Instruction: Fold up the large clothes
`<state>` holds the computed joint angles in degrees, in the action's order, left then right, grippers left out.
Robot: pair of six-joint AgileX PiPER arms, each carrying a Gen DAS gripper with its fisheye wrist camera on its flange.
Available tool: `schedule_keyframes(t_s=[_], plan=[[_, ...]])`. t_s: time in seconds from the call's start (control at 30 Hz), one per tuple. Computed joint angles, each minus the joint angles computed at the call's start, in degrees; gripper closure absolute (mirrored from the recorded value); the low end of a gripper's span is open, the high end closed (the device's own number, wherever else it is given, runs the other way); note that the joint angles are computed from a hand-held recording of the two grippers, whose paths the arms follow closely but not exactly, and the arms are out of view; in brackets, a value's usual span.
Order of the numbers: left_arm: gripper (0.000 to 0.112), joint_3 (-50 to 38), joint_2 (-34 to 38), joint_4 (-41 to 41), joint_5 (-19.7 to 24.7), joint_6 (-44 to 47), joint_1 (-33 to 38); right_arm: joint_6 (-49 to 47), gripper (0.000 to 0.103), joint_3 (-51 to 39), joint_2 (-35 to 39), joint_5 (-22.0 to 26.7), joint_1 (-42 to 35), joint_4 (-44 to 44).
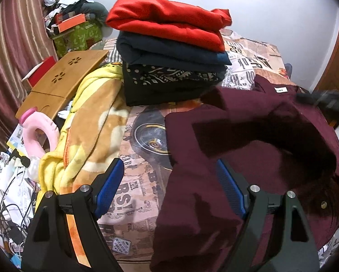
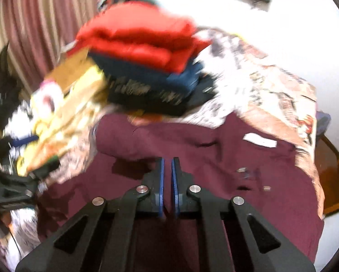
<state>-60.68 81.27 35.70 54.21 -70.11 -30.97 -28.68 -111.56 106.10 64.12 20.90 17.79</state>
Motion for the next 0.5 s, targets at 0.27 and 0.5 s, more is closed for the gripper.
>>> schedule_keyframes(t_s=[0.27, 0.5], plan=[[0.030, -2.58, 5.59, -3.99, -1.27, 3.12, 0.04, -1.52, 0.098, -1.41, -4.19, 0.09, -12.46, 8.41], [0.030, -3.90, 7.29, -4.54, -0.42, 2.58, -1.26, -7.71, 0.097, 3.41, -5.83, 1.99, -10.77, 3.08]])
